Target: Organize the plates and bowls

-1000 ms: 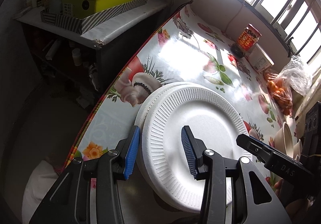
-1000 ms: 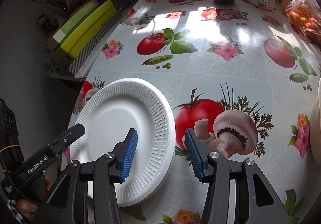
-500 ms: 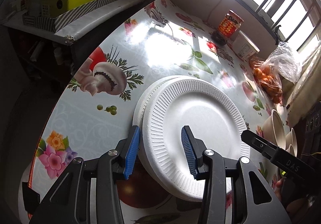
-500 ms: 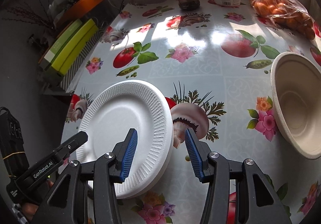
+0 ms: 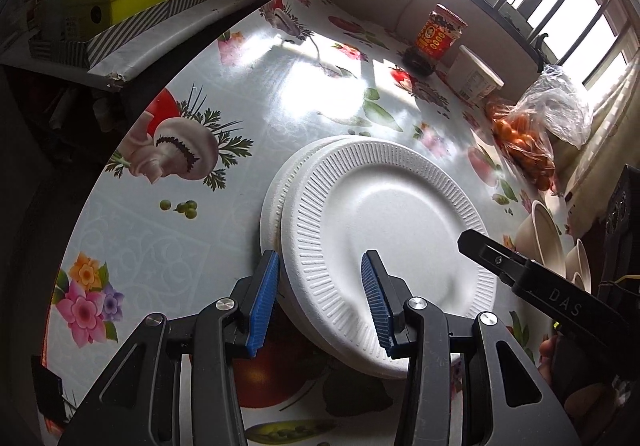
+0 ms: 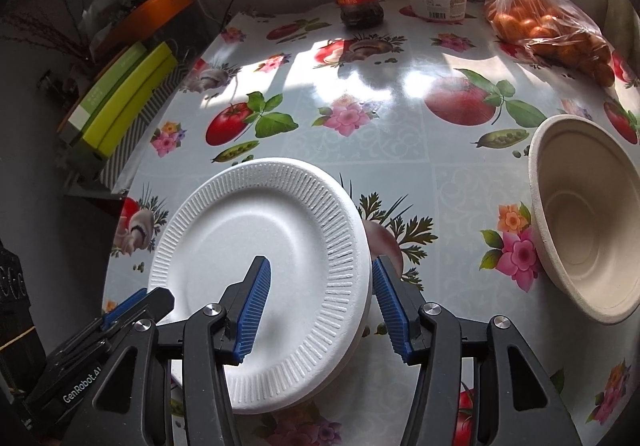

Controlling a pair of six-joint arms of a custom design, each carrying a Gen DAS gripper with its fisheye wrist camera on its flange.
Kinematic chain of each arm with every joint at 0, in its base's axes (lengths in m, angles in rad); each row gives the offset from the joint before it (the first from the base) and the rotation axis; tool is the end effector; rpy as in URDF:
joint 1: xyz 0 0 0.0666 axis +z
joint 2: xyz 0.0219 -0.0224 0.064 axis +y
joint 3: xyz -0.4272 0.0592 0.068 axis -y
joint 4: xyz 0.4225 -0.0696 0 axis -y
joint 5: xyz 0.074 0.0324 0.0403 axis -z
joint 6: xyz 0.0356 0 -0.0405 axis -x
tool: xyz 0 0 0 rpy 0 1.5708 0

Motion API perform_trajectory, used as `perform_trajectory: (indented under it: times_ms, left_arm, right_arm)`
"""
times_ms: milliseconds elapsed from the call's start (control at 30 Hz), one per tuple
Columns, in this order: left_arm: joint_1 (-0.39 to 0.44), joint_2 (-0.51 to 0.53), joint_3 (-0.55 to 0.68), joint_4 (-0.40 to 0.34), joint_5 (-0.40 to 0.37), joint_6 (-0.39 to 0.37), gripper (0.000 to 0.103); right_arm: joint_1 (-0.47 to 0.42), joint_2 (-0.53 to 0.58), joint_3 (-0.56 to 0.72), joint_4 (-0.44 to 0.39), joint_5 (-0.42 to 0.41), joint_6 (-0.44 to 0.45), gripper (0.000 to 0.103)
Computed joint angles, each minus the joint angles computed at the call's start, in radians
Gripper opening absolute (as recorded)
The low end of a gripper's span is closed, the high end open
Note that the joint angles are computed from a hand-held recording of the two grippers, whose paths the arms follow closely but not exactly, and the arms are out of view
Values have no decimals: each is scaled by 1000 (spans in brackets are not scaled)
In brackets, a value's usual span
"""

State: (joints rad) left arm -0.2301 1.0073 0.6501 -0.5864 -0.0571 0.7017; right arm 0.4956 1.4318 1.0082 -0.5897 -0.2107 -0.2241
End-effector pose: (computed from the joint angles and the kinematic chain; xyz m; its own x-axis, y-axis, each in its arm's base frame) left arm 0.3033 -0.0694 0.2915 -0.7280 -0.4914 -0.4780 -0.3599 0.8674 -0.3435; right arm 0.4124 0.2310 0.2970 -0.8528 -0.2140 -0.4764 -0.3824 0.8771 0.2906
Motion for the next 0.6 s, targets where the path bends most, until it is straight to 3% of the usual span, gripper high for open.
perform_trajectory:
  times_ms: [267,600]
  left_arm:
    - [-1,-1,-2,3,2,1,44]
    - [-16,-3,3,-31,-55,-15,44]
  right_arm:
    - [26,14,4,37,69,-1,57]
    - [-8,-15,-21,51,31,-11,57]
